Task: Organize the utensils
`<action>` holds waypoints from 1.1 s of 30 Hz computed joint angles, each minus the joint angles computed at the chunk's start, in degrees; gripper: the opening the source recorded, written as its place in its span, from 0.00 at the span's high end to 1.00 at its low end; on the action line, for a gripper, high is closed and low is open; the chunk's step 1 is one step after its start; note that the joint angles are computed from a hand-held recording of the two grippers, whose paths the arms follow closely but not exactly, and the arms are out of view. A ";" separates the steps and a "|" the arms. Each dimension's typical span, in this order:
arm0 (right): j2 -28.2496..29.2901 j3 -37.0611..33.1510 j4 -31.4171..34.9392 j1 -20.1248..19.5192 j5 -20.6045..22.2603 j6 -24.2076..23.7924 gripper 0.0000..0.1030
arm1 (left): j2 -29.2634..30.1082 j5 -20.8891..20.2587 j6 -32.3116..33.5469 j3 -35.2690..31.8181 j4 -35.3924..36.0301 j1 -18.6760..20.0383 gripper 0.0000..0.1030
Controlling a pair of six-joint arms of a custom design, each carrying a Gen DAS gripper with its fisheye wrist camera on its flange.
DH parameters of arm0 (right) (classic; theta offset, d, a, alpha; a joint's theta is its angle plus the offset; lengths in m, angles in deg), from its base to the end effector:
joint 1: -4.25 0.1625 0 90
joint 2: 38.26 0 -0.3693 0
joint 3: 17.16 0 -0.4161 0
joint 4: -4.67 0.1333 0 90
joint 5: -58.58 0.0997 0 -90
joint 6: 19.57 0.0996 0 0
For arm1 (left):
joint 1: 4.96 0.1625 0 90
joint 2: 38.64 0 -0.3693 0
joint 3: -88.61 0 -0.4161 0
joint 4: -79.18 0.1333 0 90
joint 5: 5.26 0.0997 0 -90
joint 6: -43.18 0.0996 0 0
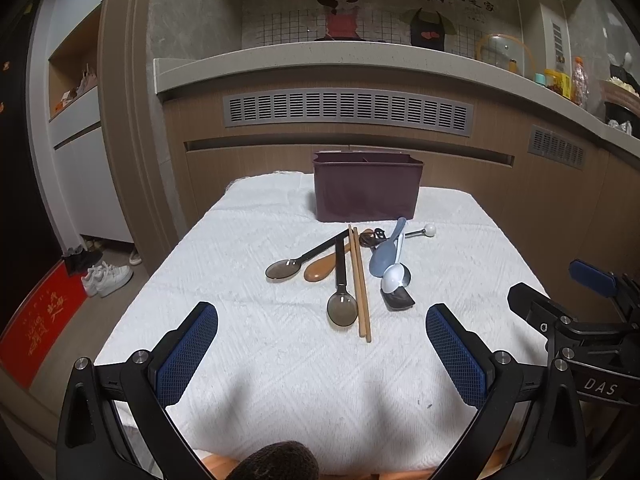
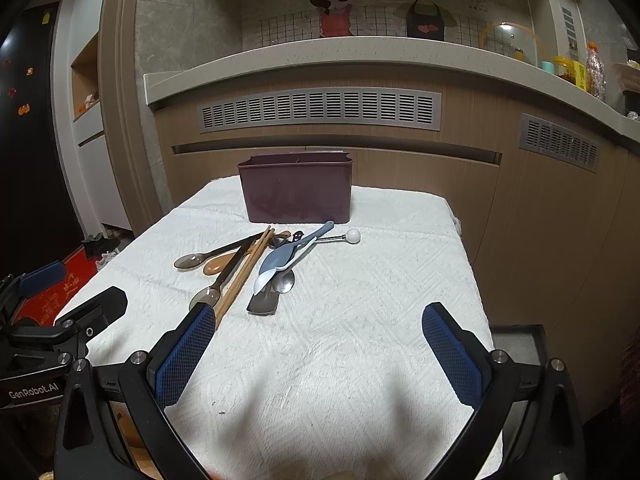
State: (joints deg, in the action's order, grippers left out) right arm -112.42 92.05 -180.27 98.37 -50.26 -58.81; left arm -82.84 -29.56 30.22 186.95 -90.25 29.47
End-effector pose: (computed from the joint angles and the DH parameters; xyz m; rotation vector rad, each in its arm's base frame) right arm 0.1420 -0.5643 0.3178 0.6419 -2.2066 1.1419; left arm -0.3815 -0.5332 0.0883 0.4887 2.1063 -1.1747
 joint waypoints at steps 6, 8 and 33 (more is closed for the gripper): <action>-0.01 0.03 0.21 0.03 0.00 -0.17 0.00 | 0.01 -0.02 -0.03 0.01 0.02 0.00 0.00; -0.01 0.02 0.26 0.03 0.01 -0.12 0.00 | 0.02 0.00 -0.09 0.01 0.04 -0.01 0.00; -0.10 -0.09 0.44 0.04 -0.26 0.19 0.00 | -0.52 0.08 -2.09 0.45 1.91 0.15 0.00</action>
